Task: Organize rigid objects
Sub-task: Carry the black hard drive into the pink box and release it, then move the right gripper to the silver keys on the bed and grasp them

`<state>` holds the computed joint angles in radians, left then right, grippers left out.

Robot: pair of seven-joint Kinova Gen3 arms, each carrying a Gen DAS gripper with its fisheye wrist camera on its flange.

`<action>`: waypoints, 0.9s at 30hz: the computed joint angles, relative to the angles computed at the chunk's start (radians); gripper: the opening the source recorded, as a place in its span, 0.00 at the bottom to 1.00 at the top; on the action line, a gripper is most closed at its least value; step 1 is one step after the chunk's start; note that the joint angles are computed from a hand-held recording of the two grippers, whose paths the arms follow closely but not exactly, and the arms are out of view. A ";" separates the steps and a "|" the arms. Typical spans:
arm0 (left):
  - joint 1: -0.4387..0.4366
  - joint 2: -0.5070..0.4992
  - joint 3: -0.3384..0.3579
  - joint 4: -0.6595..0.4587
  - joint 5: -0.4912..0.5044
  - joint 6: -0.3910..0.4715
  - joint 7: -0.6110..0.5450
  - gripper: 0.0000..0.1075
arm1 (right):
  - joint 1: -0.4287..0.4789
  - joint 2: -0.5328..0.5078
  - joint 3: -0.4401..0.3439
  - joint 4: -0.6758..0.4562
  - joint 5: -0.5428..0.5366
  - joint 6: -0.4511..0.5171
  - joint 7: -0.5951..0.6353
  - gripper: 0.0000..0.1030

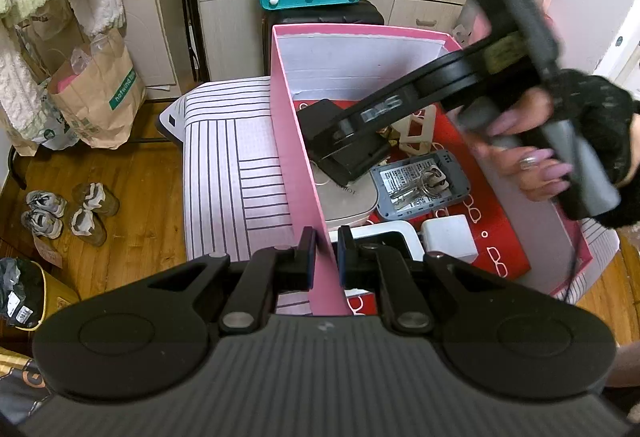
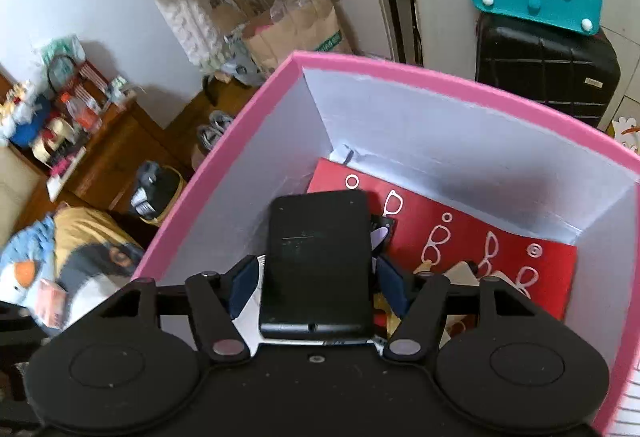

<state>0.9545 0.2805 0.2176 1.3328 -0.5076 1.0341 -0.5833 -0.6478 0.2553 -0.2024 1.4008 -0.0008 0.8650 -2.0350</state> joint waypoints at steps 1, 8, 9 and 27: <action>-0.001 0.003 0.001 -0.007 0.004 0.006 -0.003 0.09 | 0.000 -0.030 -0.001 0.027 0.003 -0.019 0.001 0.69; 0.013 0.018 -0.006 -0.035 -0.002 0.036 -0.004 0.09 | 0.022 -0.279 -0.037 0.215 0.118 -0.093 -0.018 0.71; 0.016 0.019 -0.007 -0.037 -0.004 0.039 -0.002 0.09 | 0.032 -0.306 -0.048 0.228 0.134 -0.083 -0.027 0.71; 0.060 0.046 -0.022 -0.079 -0.040 0.095 0.018 0.09 | 0.326 -0.634 -0.214 0.689 0.282 -0.353 -0.114 0.71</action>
<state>1.0149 0.3264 0.1955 1.2538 -0.5479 1.1287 -0.5649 -0.3216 -0.3787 -0.4160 2.0896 0.2817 0.5125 -2.1489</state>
